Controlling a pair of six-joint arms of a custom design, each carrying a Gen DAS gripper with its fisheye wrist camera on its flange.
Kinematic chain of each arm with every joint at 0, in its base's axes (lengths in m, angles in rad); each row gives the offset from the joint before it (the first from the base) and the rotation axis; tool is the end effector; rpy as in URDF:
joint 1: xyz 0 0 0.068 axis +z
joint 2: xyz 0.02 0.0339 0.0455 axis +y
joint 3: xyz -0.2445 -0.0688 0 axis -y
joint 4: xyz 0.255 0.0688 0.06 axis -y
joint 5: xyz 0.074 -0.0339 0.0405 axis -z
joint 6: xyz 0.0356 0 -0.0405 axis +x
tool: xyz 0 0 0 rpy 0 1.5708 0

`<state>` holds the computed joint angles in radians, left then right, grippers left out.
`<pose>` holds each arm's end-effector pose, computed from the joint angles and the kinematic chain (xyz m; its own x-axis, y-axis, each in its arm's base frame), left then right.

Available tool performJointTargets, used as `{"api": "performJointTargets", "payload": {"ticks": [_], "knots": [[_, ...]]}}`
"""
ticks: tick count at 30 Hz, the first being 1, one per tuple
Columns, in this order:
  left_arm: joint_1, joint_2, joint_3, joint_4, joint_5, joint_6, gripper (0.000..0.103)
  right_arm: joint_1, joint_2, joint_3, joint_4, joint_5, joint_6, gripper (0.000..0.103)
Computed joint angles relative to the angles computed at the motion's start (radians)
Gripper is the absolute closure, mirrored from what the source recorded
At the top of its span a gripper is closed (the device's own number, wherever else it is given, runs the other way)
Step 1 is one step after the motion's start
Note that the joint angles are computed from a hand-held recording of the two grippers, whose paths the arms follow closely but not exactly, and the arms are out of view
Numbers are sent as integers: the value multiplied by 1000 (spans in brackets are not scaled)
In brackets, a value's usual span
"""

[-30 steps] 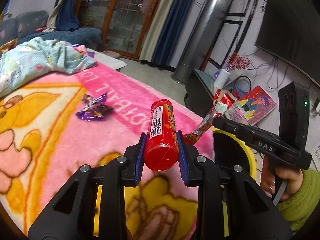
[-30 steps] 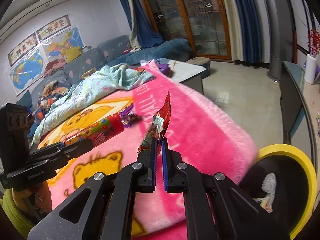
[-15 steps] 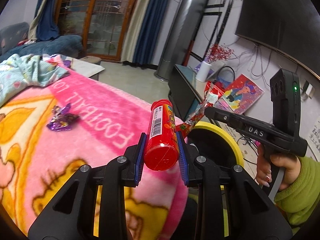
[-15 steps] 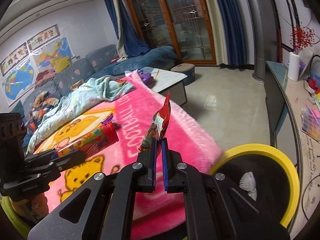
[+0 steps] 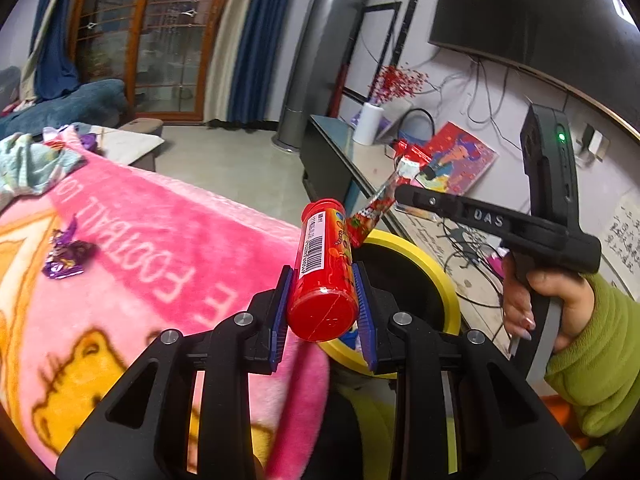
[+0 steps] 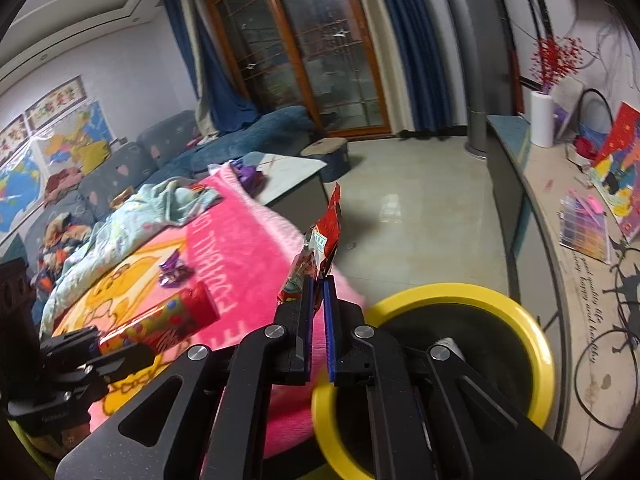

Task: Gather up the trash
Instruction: 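Lift the candy tube and red wrapper and carry them toward the yellow bin, then open both tools over the yellow bin to drop the tube and wrapper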

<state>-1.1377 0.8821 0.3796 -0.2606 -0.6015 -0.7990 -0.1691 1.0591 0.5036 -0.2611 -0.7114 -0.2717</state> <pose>0.0987 -0.1655 0.1606 -0.6156 -0.0765 -0.7843 0.1943 0.9498 -0.2452 0.2185 -0.0137 0.1696 -0.6080 -0.1024 -0.7873 -0.4945 0.8246 0.2746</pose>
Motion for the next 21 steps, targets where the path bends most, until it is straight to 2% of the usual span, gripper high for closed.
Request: {"api": "performJointTargets", "payload": {"ticks": [11, 21], "knots": [[-26, 302, 105, 189, 69, 74, 80, -206, 190, 103, -32, -51, -102, 98], [-29, 538, 211, 306, 143, 133, 80, -322, 367, 189, -39, -50, -148, 98]]}}
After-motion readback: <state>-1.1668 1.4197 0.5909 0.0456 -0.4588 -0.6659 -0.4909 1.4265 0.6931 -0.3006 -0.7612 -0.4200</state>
